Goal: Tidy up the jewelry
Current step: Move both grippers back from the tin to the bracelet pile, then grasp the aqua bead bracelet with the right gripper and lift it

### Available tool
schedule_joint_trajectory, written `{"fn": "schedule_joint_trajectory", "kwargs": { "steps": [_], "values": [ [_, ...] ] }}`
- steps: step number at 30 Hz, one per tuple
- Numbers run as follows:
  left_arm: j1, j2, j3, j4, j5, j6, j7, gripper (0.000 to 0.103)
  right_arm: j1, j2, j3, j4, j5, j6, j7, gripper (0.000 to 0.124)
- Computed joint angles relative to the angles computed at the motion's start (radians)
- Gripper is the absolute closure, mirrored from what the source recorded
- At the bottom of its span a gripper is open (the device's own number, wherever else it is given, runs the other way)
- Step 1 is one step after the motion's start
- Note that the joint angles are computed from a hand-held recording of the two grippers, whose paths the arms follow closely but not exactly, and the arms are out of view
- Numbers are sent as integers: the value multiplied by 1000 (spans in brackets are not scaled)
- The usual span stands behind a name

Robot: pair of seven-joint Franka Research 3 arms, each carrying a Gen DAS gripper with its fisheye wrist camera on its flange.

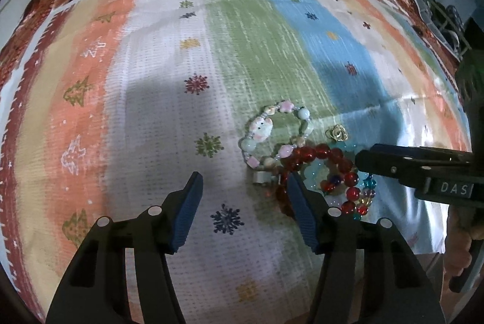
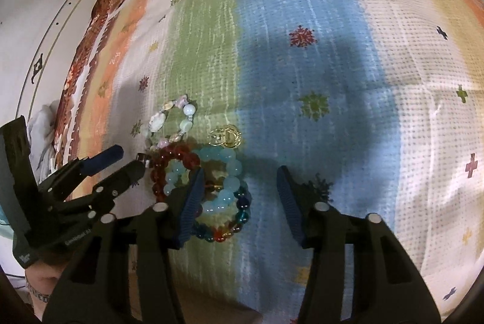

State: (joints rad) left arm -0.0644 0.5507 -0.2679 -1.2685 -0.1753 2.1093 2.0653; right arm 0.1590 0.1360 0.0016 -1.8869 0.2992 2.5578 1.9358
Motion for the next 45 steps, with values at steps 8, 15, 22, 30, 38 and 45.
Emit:
{"fn": "schedule_joint_trajectory", "kwargs": {
  "steps": [8,15,22,30,38,45],
  "values": [
    [-8,9,-4,8,14,-15,12,69,-4,0,4,-8,39,-2,-44,103],
    [-5,7,-1,7,10,-25,20,82,6,-6,3,-17,7,15,-27,108],
    [5,14,-3,29,-12,-41,7,82,9,-15,3,-23,-11,21,-16,111],
    [15,10,-5,38,-36,-58,-3,82,10,-40,6,-37,-6,25,-12,111],
    [26,-15,-6,16,-58,-47,-1,82,14,-87,12,-65,8,46,-10,111],
    [48,-68,-7,-42,-98,-33,15,82,21,-121,19,-87,20,67,1,111]
  ]
}}
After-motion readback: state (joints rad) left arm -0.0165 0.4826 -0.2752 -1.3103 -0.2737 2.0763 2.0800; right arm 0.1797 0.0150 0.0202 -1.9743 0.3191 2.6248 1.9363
